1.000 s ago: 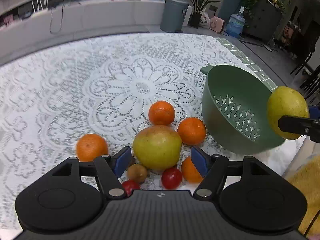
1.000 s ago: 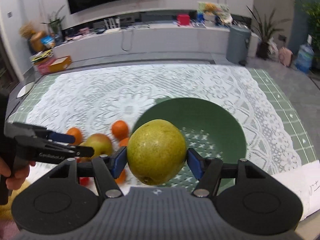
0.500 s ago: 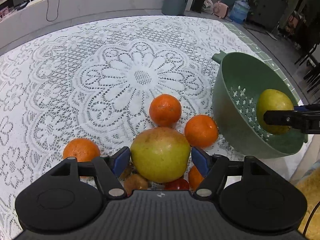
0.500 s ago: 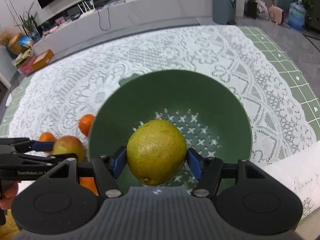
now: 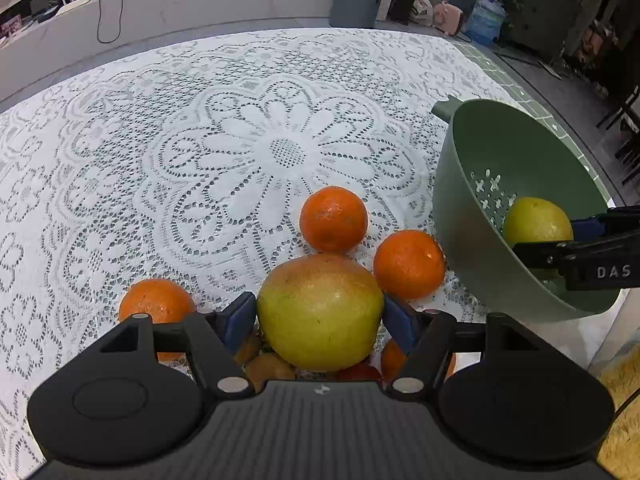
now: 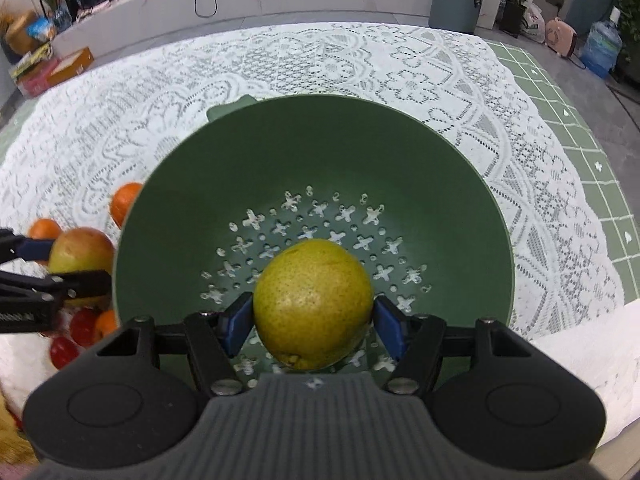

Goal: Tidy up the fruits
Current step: 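Lift the pear over the colander with the right tool while the left tool grasps the red-yellow apple, then open the right tool to drop the pear in the colander while the left tool carries the apple over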

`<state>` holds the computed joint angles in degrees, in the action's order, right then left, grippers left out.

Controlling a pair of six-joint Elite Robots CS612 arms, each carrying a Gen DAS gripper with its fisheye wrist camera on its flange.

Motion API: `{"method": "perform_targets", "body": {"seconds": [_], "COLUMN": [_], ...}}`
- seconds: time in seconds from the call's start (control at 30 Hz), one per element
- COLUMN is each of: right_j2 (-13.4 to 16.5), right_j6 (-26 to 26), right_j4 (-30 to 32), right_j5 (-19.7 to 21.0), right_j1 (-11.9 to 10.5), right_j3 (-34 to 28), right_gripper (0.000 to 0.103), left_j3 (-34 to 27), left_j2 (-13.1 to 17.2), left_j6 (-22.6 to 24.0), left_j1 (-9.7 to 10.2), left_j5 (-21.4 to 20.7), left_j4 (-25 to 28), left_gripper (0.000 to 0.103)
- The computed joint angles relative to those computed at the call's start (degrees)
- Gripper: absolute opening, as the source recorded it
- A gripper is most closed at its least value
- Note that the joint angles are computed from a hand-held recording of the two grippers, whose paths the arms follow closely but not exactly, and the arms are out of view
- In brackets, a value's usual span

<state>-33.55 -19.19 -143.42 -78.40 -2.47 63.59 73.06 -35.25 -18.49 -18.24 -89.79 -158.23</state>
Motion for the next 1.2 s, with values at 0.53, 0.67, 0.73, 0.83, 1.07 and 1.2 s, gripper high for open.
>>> {"method": "perform_targets", "body": {"seconds": [0.53, 0.67, 0.73, 0.83, 1.07, 1.2], "right_j2": [1.3, 0.5, -0.2, -1.0, -3.4, -3.1], "right_j6": [-7.7, -10.1, -11.2, -11.8, -5.6, -1.8], "right_j4": [0.1, -2.3, -5.3, -7.8, -19.8, -26.1], "right_j5": [-2.0, -2.3, -2.1, -1.9, 5.0, 3.1], "right_j1": [0.1, 0.0, -0.2, -0.7, -3.1, -3.0], "right_j3": [-2.1, -0.4, 1.0, 2.3, 8.6, 9.6], "right_gripper": [0.062, 0.062, 0.067, 0.068, 0.068, 0.068], "left_j3": [2.4, 1.3, 0.3, -1.4, -5.7, -7.7], "left_j2": [-3.6, -3.8, -3.6, -3.0, -1.0, 0.3], "left_j6": [-0.7, 2.8, 4.8, 7.9, 14.6, 19.4], "left_j1": [-0.56, -1.29, -1.78, -2.44, -3.50, -3.86], "left_j5": [-1.2, -3.1, -3.1, -3.3, -4.4, -4.7], "left_j4": [-7.9, -7.5, -6.7, -4.7, 1.3, 4.9], "left_gripper": [0.079, 0.079, 0.079, 0.079, 0.079, 0.079]}}
